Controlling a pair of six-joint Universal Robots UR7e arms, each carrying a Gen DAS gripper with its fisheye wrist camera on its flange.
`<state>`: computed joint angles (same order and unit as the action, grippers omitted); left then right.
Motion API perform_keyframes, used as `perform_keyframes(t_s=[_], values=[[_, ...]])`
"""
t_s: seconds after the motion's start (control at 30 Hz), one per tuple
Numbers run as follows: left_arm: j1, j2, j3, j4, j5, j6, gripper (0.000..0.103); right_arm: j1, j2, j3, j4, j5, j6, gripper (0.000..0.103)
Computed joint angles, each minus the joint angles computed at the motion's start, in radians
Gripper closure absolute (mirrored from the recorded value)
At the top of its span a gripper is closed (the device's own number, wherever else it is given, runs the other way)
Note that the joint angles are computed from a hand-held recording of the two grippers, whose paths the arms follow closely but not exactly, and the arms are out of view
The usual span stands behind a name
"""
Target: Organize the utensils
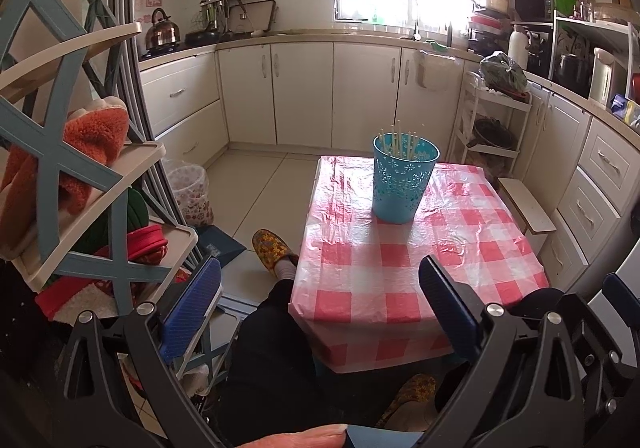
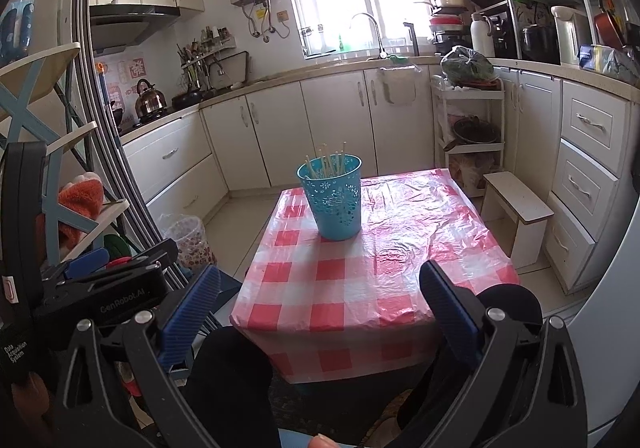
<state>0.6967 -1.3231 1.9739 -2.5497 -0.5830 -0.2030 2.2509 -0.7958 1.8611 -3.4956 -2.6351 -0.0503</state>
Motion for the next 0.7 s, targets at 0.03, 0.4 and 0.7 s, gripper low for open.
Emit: perform_keyframes(t_s=[0.03, 0.4, 0.7], values=[[-0.001, -0.002, 0.003, -0.001, 0.002, 0.0, 0.008, 0.001, 0.001, 0.0, 0.0, 0.0, -0.001, 0.007], [-0.002, -0.007, 0.006, 0.003, 0.004, -0.004, 0.008, 0.005, 0.007, -0.005, 0.012, -0.003, 0.005, 0.007], [-0.006, -0.009, 0.01, 0.003, 0.004, -0.007, 0.008, 0.006, 0.006, -0.002, 0.018, 0.0, 0.007, 0.007]])
